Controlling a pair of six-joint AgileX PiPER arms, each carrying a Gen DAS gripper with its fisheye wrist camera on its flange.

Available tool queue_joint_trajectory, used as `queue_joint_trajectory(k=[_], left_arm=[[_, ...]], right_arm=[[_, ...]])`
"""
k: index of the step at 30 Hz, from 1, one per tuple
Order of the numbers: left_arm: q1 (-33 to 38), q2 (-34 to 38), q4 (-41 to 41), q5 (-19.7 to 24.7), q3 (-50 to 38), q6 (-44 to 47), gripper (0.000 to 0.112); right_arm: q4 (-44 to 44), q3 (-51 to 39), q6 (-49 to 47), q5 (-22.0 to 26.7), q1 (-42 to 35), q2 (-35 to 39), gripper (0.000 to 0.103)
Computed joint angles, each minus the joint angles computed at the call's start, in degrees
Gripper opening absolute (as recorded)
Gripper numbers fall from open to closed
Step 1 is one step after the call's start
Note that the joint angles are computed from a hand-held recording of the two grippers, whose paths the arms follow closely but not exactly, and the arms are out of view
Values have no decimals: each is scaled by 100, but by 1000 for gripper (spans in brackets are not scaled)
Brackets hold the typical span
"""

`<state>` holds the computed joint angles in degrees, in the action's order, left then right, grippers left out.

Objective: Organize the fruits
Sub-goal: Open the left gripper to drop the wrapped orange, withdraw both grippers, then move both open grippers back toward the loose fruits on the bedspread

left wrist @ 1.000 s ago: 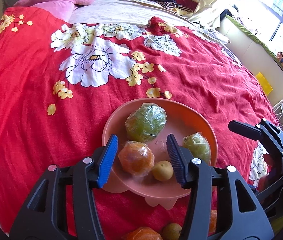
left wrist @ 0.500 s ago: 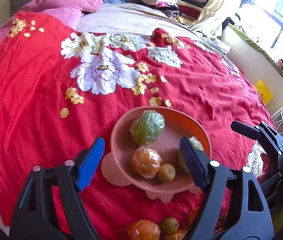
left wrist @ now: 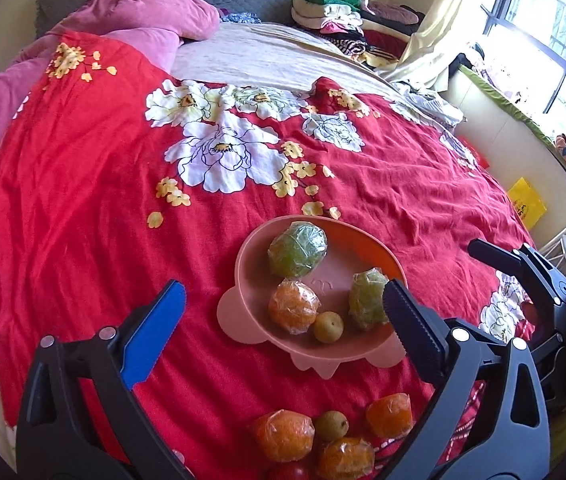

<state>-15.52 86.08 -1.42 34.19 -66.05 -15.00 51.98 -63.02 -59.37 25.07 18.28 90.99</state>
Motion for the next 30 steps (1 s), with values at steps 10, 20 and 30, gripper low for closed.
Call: queue_joint_trajectory(k=[10, 20, 30], left_arm=[[-43, -459, 162, -27, 352, -245, 93], [-118, -831, 287, 5, 651, -396, 93], [-122, -1226, 355, -6, 1068, -404, 93]], right_arm=[[-35, 260, 35, -45, -26, -357, 94], [-480, 450, 386, -36, 108, -652, 94], [-1288, 668, 1096, -28, 349, -939, 94]])
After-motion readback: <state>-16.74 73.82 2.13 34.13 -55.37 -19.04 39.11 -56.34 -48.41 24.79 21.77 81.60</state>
